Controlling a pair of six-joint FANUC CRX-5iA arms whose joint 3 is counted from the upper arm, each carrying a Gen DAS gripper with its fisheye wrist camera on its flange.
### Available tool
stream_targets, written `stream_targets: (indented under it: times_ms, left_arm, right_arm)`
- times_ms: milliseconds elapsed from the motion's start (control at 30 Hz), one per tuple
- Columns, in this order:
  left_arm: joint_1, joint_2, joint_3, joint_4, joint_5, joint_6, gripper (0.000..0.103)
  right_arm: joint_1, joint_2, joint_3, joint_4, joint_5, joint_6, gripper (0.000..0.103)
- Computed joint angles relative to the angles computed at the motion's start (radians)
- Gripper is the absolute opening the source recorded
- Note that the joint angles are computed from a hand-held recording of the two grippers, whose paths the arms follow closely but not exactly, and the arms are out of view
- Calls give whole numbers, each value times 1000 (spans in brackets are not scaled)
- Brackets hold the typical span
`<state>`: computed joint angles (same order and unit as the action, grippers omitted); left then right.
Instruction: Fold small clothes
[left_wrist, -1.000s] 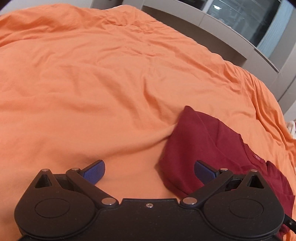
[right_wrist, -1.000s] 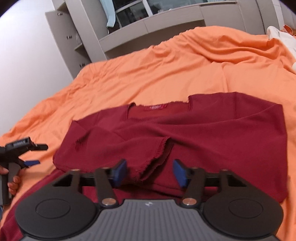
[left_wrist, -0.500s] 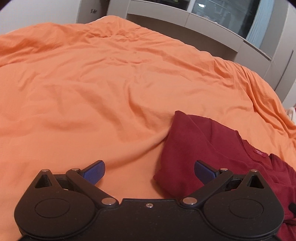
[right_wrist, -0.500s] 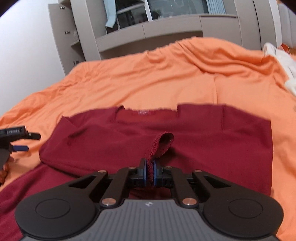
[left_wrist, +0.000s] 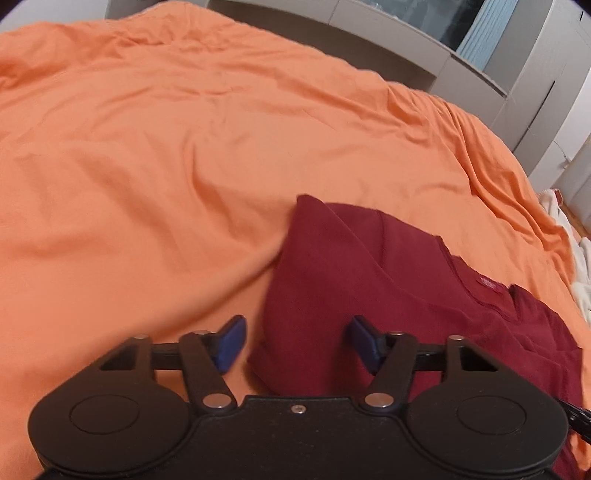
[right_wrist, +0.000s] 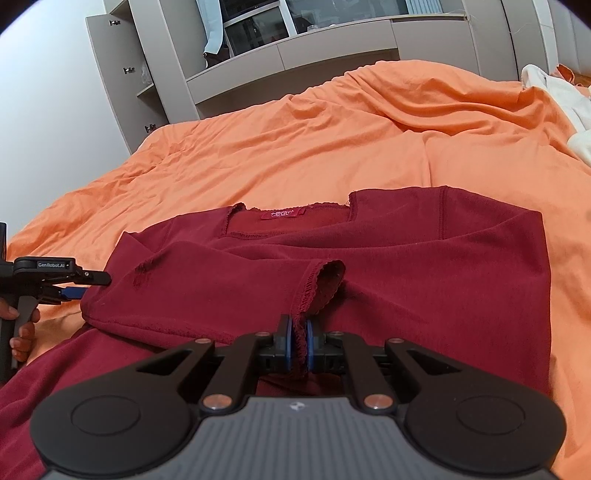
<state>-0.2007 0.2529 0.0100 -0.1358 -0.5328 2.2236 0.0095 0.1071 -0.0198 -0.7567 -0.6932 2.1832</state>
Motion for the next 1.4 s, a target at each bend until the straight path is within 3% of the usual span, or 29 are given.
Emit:
stream_targets:
  times_ms: [100,200,300,333,367,400,467,533,600,700,800,900,1000,1100,1167,1233,1333,1400]
  left_arm:
    - [14,-2,-4,87,-38,-78,74]
    - [19,-11,-9,97,-65,-79,74]
    - [43,-28,-64,187,-29,-126,69]
    - [48,-30,-77,209,-18,-134,59]
    - [50,-31,-85,218,-8,-134,42]
    - [50,-31,-88,223,-1,-135,34]
    - [37,-32,-69,152,-4,-58,14]
    - [19,-48,-59,70,7,50,10]
    - [-8,-58,-31,-33,-14,159,9]
    - [-59,-40,44,-180,-116,262,9]
    - [-65,-5,78,-179,-167,243,9]
    - [-59,5,76,-171,-168,242,10]
    - [-73,14,100,-202,-198,251,17]
    - [-114,30,161,-297,-300,329,46]
    - [-152,27,192,-379,-362,393,75]
    - [-187,9,199,-449,-387,450,83]
    - [-232,-19,205,-518,-420,518,98]
    - [-264,-41,200,-562,-425,555,101]
  right_arm:
    - [0,0,0,-1,-1,0,9]
    - [0,0,0,0,0,-1,9]
    - [2,1,-1,5,2,-2,10]
    - [3,-1,-4,4,4,-2,10]
    - [3,-1,-5,5,4,-2,10]
    - [3,-1,-5,5,4,-2,10]
    - [5,-5,-10,6,12,-3,10]
    - [10,-10,-18,10,24,1,10]
    - [18,-15,-26,21,36,1,10]
    - [27,-17,-31,42,44,-5,10]
    - [30,-17,-32,49,48,-8,10]
    - [29,-22,-36,51,49,-7,10]
    - [26,-33,-42,43,48,4,14]
    - [15,-61,-55,13,43,54,36]
    - [1,-88,-71,-27,39,108,55]
    - [-8,-113,-84,-50,30,148,62]
    - [-30,-164,-113,-95,20,225,82]
    - [-50,-201,-135,-139,14,296,93]
